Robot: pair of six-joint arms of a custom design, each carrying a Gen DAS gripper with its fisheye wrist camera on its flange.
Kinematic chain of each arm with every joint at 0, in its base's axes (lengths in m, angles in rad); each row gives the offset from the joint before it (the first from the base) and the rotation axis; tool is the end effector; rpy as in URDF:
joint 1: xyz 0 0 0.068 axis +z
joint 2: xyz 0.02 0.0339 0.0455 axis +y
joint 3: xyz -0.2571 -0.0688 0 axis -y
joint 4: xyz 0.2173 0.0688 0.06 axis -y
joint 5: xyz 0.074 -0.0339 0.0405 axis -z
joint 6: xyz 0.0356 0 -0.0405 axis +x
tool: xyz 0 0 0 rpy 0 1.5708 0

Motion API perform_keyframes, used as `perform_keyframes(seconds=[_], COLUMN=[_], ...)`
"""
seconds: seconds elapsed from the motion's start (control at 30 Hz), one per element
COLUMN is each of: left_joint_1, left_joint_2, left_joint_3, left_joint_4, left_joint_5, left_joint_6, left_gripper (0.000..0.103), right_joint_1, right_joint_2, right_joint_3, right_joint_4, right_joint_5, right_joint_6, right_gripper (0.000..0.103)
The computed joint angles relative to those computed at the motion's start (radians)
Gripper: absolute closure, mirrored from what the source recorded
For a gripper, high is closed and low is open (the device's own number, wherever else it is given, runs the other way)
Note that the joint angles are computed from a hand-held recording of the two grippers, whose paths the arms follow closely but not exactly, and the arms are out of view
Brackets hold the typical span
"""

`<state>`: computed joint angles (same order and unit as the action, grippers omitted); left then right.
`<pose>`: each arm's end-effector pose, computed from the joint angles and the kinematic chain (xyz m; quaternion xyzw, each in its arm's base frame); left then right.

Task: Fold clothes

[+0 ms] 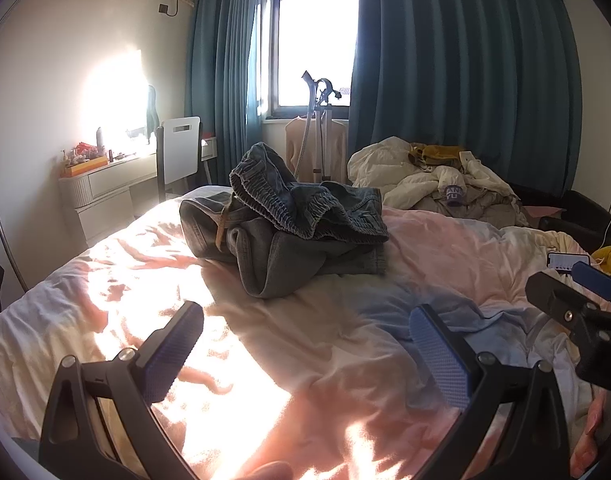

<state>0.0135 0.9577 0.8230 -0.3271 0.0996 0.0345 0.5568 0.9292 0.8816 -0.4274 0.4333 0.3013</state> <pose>0.1934 -0.0009 0.3053 0.0351 0.8488 -0.0297 0.5267 0.1612 0.0827 0.3204 0.0048 0.8411 0.0448 0.5389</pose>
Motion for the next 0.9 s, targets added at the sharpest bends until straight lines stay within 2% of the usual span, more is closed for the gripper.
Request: perform_keyframes(seconds=[0.17,0.27,0.9], left_joint_1=[-0.004,-0.016,-0.019], left_joint_2=[-0.006,-0.024,-0.027], left_joint_3=[-0.007,-0.009,-0.019], left_joint_4=[-0.003,-0.015,0.008], left_joint_5=[-0.003,-0.015,0.002], left_joint_6=[0.0,-0.002,0.018], left_gripper=[0.0,0.0,0.0], right_joint_1=[0.031,-0.02,-0.013], right_joint_2=[0.008,0.013,0.007], right_joint_3=[0.013,0.031,0.006], right_joint_4=[-0.037,-0.06,-0.028], right_joint_5=[0.029,-0.042,-0.046], right_joint_6=[0.005,0.011,0.0], right_gripper=[0.0,0.0,0.0])
